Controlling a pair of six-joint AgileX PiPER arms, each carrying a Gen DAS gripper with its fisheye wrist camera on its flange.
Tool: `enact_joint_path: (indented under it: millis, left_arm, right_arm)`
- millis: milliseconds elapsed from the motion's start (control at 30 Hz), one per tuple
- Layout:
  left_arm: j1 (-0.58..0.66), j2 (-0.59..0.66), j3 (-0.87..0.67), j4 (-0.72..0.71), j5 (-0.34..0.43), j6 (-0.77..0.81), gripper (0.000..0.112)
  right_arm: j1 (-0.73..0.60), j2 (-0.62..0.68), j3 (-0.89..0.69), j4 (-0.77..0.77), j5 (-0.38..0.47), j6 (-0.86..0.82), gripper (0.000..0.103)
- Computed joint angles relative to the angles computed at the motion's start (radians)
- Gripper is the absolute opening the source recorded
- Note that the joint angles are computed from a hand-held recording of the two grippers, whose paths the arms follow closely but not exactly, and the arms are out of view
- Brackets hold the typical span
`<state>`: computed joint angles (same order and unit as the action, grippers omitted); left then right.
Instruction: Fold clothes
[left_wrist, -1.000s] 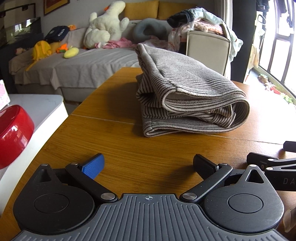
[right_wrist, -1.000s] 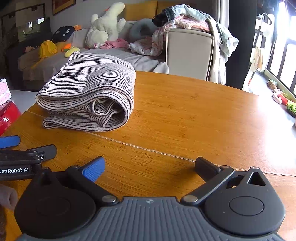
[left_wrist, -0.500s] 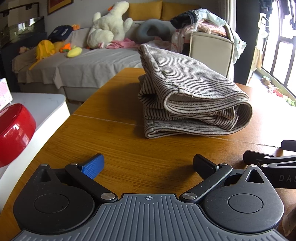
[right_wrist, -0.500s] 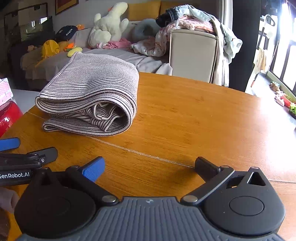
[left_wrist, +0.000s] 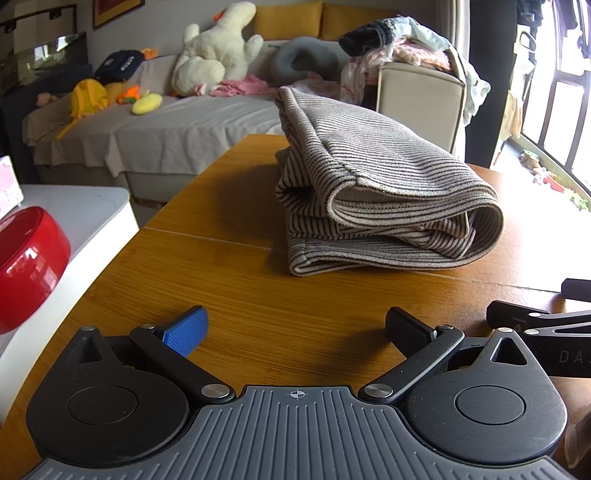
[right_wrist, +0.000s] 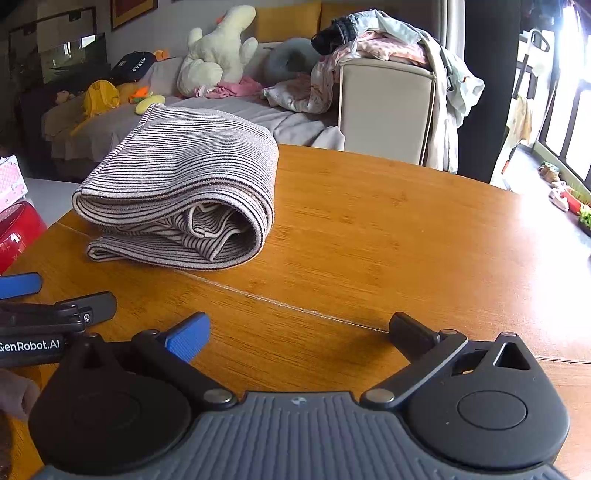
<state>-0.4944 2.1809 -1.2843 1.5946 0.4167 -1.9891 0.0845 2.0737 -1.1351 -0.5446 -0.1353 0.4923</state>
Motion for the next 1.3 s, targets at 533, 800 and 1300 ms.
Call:
enact_joint_path:
  millis: [533,800,1300]
  left_arm:
    - [0.003,0.005,-0.007,0.001,-0.001,0.000,0.103]
    - [0.004,0.004,-0.010,-0.007,-0.003,0.009,0.103]
    - [0.004,0.003,-0.007,-0.004,-0.003,0.005,0.103]
  right_arm:
    - [-0.003,-0.002,0.002,0.003,-0.001,-0.001,0.103]
    - [-0.006,0.000,-0.002,-0.027,-0.001,0.026,0.103]
    - [-0.007,0.000,-0.002,-0.028,0.000,0.027,0.103]
